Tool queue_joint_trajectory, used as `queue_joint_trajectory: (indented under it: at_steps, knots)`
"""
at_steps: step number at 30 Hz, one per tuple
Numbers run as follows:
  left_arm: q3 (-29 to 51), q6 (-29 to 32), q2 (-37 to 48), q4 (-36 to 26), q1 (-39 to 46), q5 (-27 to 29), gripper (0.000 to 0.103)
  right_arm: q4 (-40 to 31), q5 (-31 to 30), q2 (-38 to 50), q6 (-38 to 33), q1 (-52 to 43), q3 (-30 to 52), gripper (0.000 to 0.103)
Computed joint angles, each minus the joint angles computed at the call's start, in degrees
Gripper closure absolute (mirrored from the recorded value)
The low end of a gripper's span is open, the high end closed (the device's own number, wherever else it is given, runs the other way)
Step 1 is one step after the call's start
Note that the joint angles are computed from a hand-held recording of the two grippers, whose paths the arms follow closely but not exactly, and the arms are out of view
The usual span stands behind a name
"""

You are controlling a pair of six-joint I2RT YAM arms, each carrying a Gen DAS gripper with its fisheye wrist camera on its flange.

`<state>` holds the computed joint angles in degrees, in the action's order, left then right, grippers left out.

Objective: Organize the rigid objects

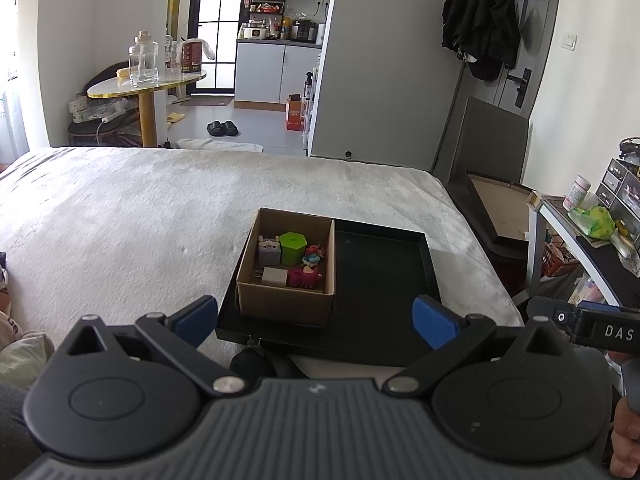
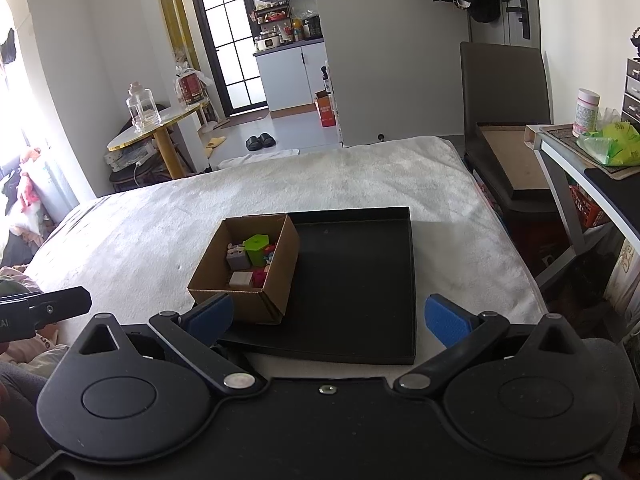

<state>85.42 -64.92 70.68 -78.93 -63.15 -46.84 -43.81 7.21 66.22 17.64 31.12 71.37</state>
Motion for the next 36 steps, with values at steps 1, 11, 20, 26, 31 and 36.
queue_joint_trajectory:
  at_steps: [1, 11, 20, 26, 31, 36]
  knots:
    - [-0.12, -0.04, -0.08, 0.03, 0.01, 0.03, 0.000, -0.08, -0.02, 0.02, 0.05, -0.01, 0.03, 0.000]
    - [-0.42, 0.06, -0.08, 0.27, 0.04, 0.28, 0.000, -0.40, -0.24, 0.07, -0.17, -0.14, 0.28, 0.000]
    - [-0.48, 0.19, -0.29, 0.31, 0.05, 0.41, 0.000, -0.56, -0.88, -0.10, -0.90, -0.60, -0.01, 0.000]
    - [-0.38, -0.16, -0.51, 0.07, -0.04, 0.59, 0.000, -0.67, -0.84, -0.28, -1.33, -0.61, 0.14, 0.000]
    - [-0.21, -0.99, -0.80, -0.52, -0.41, 0.33, 0.000, -0.71, -0.82, -0.28, -1.00, -1.13, 0.59, 0.000]
    - [0.44, -0.96, -0.54, -0.75, -0.27, 0.21, 0.000, -0.93, -0.84, -0.31, -1.19, -1.29, 0.92, 0.000]
